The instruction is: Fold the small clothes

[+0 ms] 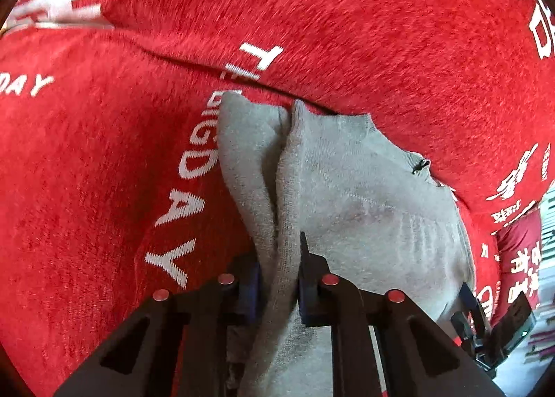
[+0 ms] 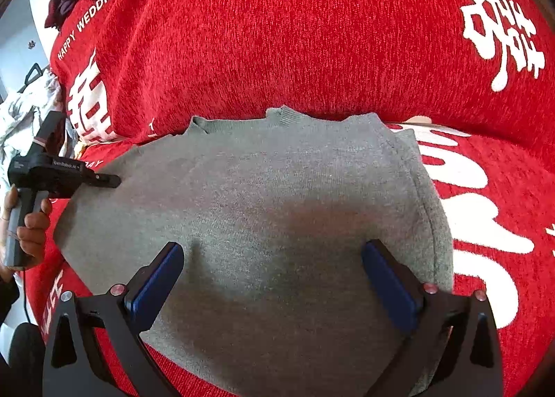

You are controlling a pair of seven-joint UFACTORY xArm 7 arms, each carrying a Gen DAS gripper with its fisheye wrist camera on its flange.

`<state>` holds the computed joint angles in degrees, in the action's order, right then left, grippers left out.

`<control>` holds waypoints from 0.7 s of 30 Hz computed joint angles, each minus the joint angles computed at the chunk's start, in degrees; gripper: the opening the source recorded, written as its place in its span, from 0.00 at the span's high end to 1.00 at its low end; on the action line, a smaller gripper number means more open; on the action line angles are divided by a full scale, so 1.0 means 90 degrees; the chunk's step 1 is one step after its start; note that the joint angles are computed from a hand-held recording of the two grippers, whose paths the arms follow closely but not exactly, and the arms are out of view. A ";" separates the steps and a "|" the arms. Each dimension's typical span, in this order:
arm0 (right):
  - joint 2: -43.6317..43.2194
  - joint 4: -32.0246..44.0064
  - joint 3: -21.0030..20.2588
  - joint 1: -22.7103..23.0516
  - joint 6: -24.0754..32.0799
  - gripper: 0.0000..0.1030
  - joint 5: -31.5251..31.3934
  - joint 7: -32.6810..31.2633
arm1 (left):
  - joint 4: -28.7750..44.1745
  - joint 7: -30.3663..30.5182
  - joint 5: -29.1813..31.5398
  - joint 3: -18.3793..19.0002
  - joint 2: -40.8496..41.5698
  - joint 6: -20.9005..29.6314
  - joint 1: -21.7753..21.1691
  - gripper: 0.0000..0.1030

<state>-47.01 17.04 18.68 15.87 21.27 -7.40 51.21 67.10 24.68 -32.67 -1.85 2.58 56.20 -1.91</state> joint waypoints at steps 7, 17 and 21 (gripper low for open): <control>0.0881 0.1277 0.0157 -0.0360 0.0964 0.00 -0.0357 -0.0277 | -0.0130 -0.0047 0.0321 -0.0122 -0.0568 -0.0402 -0.0337 0.83; 0.4322 0.3798 -0.0560 -0.0262 0.2133 0.00 -0.0683 -0.0736 | -0.0203 0.0080 0.0372 -0.0044 -0.0956 -0.0510 -0.0636 0.84; 0.4343 0.3957 -0.0767 -0.0059 0.2300 0.00 -0.0787 -0.0595 | -0.0076 0.0032 0.0351 0.0000 -0.0921 -0.0298 -0.0634 0.84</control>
<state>-7.93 52.65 11.78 15.34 41.97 -14.49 45.86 66.42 24.96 -29.52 -1.85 -5.71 53.51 -7.62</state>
